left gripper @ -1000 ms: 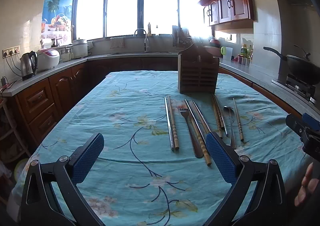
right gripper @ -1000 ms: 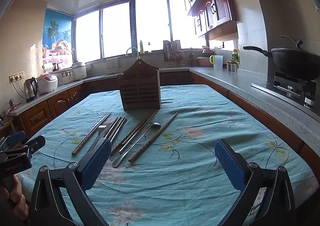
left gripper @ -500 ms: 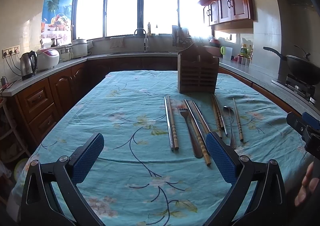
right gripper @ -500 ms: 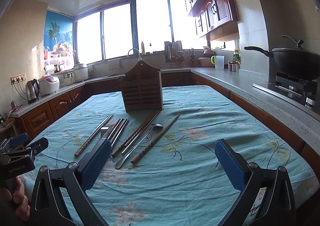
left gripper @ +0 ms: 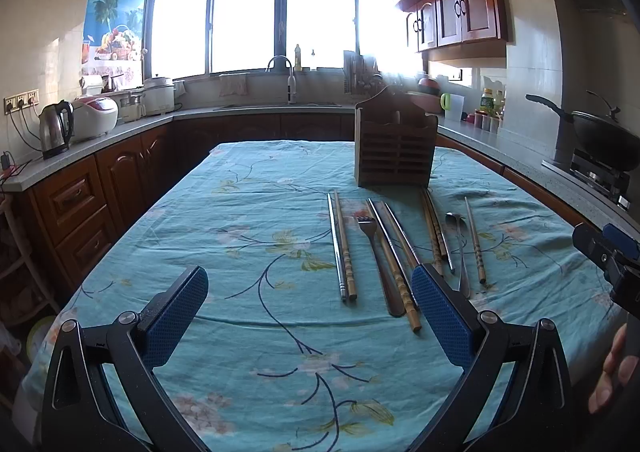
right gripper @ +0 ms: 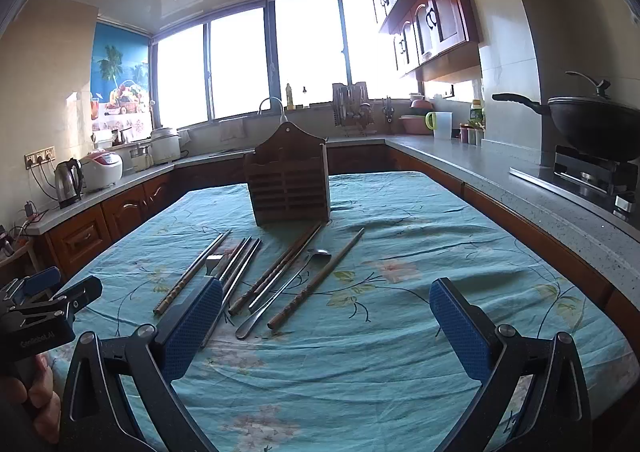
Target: Organize utensils
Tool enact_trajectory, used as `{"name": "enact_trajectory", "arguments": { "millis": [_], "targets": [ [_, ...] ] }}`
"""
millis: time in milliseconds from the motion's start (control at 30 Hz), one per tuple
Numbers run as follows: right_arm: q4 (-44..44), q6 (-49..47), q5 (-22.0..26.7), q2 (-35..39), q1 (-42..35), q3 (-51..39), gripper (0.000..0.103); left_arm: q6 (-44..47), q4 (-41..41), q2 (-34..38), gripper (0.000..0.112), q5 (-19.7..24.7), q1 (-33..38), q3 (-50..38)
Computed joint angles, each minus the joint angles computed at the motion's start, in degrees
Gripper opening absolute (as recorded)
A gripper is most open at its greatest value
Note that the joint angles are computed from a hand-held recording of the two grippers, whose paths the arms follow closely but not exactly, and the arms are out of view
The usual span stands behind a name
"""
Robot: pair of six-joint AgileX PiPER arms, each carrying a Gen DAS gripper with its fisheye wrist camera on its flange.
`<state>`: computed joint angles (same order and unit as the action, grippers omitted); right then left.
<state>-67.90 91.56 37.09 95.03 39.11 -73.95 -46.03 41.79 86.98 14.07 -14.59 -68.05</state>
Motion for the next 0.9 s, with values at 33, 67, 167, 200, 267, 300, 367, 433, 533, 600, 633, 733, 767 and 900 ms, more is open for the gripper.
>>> {"name": "enact_trajectory", "arguments": {
  "millis": [33,67,167,200,267,300,367,433,533,600,633,733,767,900],
  "targets": [
    [-0.02,0.0,-0.02,-0.04,0.01,0.0,0.103,-0.44,0.43,-0.01,0.103,0.02,-0.06,0.03],
    [-0.12,0.15,0.04,0.0,0.1,-0.02,0.103,-0.27,0.29,0.05,0.103,-0.05,-0.02,0.01],
    [-0.16,0.2,-0.02,0.02,0.15,-0.08,0.103,-0.16,0.15,0.05,0.103,0.09,-0.08,-0.03],
    [-0.1,0.13,-0.06,0.03,0.15,-0.1,0.103,0.0,0.04,0.09,0.103,0.13,-0.07,-0.08],
    [-0.08,0.14,-0.21,0.02,0.1,-0.09,0.103,0.49,-0.5,0.13,0.103,0.01,-0.01,-0.12],
    [0.04,0.03,-0.2,0.05,0.11,-0.17,0.103,1.09,-1.11,0.2,0.103,-0.06,0.04,-0.21],
    [-0.05,0.16,-0.15,0.05,0.15,-0.15,0.103,1.2,-1.23,0.39,0.103,0.03,-0.01,-0.39],
    [-0.04,0.27,-0.23,0.04,0.15,-0.13,0.103,1.61,-1.63,0.38,0.103,-0.1,0.05,-0.36],
    [-0.05,0.36,-0.06,0.1,0.31,-0.22,0.103,1.26,-1.29,0.3,0.103,-0.1,0.02,-0.25],
    [0.03,0.33,-0.3,0.06,0.21,-0.16,0.103,1.31,-1.39,0.38,0.103,-0.15,0.02,-0.3],
    [0.16,0.22,-0.24,0.09,0.24,-0.23,0.103,1.28,-1.37,0.49,0.103,-0.12,-0.07,-0.38],
    [0.32,0.04,-0.42,0.0,0.08,-0.18,0.103,1.44,-1.66,0.62,0.103,-0.17,-0.12,-0.48],
    [0.21,0.21,-0.44,-0.04,0.08,-0.14,0.103,1.99,-2.26,0.83,0.103,-0.07,-0.14,-0.74],
    [0.46,0.07,-0.41,0.03,0.2,-0.35,0.103,6.6,-7.3,1.43,0.103,0.28,0.08,-1.75]
  ]
}}
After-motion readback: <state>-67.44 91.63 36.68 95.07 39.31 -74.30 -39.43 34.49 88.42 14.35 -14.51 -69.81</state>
